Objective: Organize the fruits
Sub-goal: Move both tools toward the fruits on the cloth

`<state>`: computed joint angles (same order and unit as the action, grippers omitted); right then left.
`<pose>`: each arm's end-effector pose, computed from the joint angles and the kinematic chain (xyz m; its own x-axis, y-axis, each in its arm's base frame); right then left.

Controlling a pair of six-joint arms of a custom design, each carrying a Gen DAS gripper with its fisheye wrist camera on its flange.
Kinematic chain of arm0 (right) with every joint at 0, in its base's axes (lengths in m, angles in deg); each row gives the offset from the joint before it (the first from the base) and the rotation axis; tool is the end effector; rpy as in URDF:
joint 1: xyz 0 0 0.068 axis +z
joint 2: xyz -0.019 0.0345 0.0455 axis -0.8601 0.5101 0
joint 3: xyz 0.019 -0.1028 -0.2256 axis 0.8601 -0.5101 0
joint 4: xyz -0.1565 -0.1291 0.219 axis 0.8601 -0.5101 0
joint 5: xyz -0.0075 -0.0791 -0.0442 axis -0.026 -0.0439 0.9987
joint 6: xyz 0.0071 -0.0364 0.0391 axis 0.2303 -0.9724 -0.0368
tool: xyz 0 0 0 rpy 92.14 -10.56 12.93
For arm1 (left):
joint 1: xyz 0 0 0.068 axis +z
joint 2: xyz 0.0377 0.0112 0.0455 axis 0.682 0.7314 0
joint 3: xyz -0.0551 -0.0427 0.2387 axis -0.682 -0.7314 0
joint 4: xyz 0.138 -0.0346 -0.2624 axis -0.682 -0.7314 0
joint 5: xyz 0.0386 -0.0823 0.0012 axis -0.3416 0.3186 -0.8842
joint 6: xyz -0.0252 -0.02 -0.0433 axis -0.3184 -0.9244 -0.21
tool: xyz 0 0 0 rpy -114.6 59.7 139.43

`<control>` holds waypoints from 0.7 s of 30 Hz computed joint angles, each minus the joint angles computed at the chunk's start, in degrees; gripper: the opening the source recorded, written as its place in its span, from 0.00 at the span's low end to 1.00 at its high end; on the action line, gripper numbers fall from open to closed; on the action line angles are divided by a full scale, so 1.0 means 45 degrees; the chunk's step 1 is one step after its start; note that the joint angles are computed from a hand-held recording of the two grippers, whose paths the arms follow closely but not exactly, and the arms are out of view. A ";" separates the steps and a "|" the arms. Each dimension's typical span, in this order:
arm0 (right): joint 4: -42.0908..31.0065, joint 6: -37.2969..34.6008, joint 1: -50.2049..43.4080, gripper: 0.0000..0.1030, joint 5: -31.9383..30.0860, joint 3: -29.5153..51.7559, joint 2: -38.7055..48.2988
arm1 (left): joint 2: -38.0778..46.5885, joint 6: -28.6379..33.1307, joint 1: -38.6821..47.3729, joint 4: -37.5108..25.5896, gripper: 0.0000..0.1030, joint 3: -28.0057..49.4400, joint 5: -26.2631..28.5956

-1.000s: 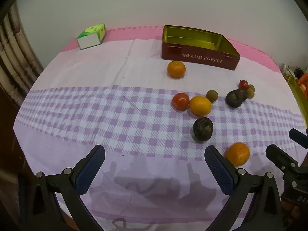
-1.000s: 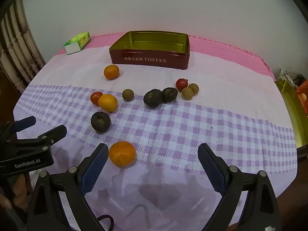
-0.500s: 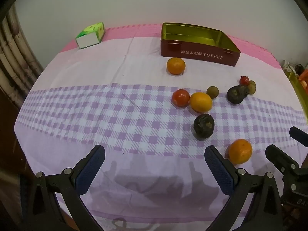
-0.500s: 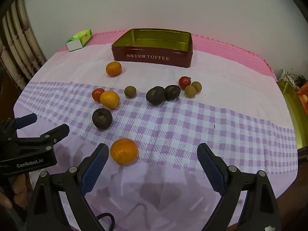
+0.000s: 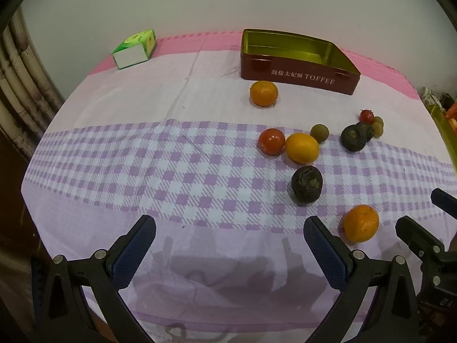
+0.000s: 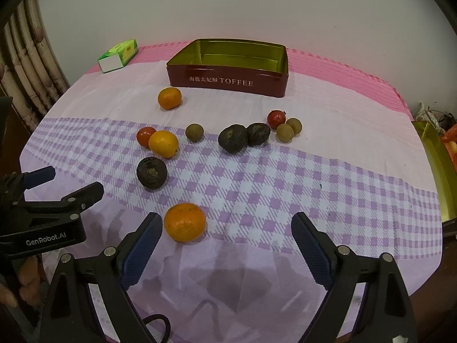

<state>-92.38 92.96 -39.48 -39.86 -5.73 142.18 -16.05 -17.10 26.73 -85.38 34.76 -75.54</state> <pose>0.2651 0.0931 0.1636 -0.8364 -0.0906 -0.5405 -0.1386 0.9892 0.0486 0.2667 -0.0699 0.1740 -0.8612 -0.0938 -0.4995 -0.1198 0.9926 0.0201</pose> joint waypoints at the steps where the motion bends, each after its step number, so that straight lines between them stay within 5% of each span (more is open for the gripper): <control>1: 0.0005 -0.0014 -0.0003 0.86 0.0002 -0.0008 -0.0002 | -0.0005 0.0017 0.0021 0.0001 0.99 -0.0018 0.0007; 21: -0.0162 -0.0060 -0.0057 0.80 -0.0199 0.0195 0.0444 | 0.0214 0.0344 0.0185 -0.0111 0.99 0.0025 0.0150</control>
